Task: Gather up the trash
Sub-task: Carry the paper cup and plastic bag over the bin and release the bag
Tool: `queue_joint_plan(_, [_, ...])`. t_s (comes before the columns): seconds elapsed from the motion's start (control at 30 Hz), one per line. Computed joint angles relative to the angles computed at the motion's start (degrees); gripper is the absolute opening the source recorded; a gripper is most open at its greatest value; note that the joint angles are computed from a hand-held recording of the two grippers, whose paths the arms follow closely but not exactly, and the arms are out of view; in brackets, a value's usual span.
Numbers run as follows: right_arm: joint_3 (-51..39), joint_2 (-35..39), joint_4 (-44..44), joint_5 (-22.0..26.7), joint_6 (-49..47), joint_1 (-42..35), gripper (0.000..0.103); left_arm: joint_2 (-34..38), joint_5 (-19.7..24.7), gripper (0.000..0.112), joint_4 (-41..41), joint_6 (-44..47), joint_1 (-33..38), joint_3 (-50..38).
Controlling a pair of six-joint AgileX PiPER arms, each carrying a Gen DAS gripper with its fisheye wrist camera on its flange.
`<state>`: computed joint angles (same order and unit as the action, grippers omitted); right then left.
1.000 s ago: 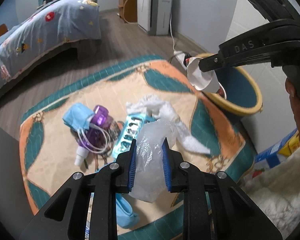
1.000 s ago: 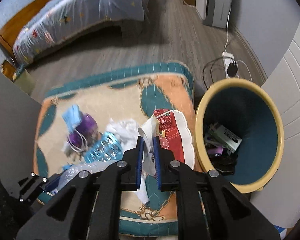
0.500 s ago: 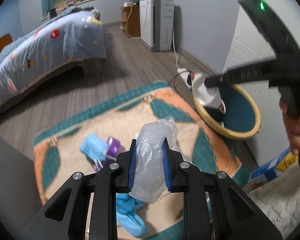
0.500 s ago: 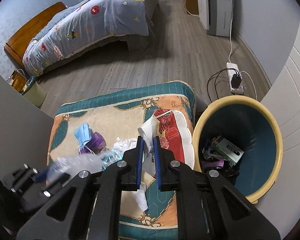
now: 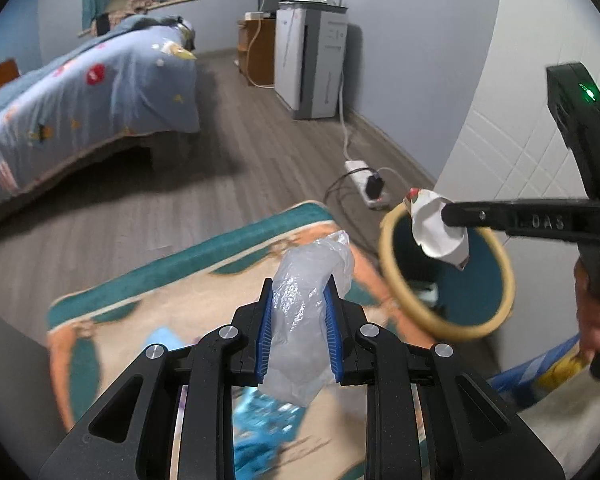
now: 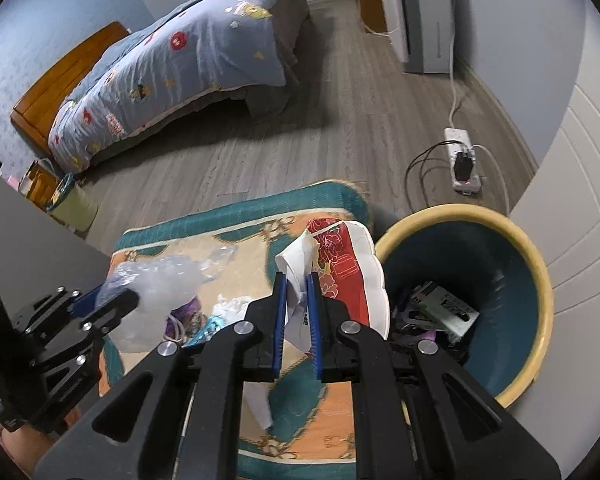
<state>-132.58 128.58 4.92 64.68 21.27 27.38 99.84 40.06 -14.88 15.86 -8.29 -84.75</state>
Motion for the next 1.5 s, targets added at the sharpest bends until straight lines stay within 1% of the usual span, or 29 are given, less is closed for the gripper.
queue_joint_plan(0.13, [1.18,-1.11,-1.40,-0.06,-0.89,-1.94,0.010,3.95,-0.09,0.025,-0.05,-0.32,-3.41,-4.77])
queue_joint_plan(0.27, [6.35,-4.27,-0.81,-2.42,-1.02,-6.08,0.010,7.84,0.39,0.025,2.11,-2.85,-7.07,-9.57])
queue_joint_plan(0.4, [10.36,-6.28,-0.95,-3.17,-3.57,-9.49,0.010,10.47,0.90,0.025,4.65,-5.37,-10.41,-13.09])
queue_joint_plan(0.53, [14.24,-7.18,-1.48,-4.04,-4.31,-12.67,0.010,12.58,0.79,0.025,6.79,-6.84,-13.55,-15.22])
queue_joint_plan(0.67, [16.51,-5.83,1.58,-4.20,-4.32,-15.68,0.010,14.98,1.08,0.025,8.58,-7.51,-16.13,-16.91])
queue_joint_plan(0.83, [15.05,-3.23,-0.61,-2.33,-2.99,-15.30,0.010,17.73,2.12,0.025,10.01,-7.63,-19.03,-18.20])
queue_joint_plan(1.0, [15.09,-1.17,0.10,-1.21,-2.24,-16.01,0.010,19.88,2.04,0.025,9.01,-7.28,-20.67,-18.59])
queue_joint_plan(1.07, [15.43,-0.67,0.06,-0.98,-1.75,-16.28,0.010,21.08,2.79,0.025,10.11,-7.85,-21.59,-19.24])
queue_joint_plan(1.2, [16.73,-0.81,-0.36,-1.50,-0.59,-16.65,0.010,23.07,3.77,0.025,11.15,-8.70,-22.72,-21.32])
queue_joint_plan(1.33, [17.62,-1.28,-0.68,-2.09,0.63,-17.07,0.010,23.61,3.10,0.026,11.87,-9.25,-23.42,-21.52])
queue_joint_plan(1.5, [20.97,-3.18,0.90,-5.69,1.55,-18.35,0.010,24.22,2.29,0.028,12.29,-9.05,-23.47,-21.54])
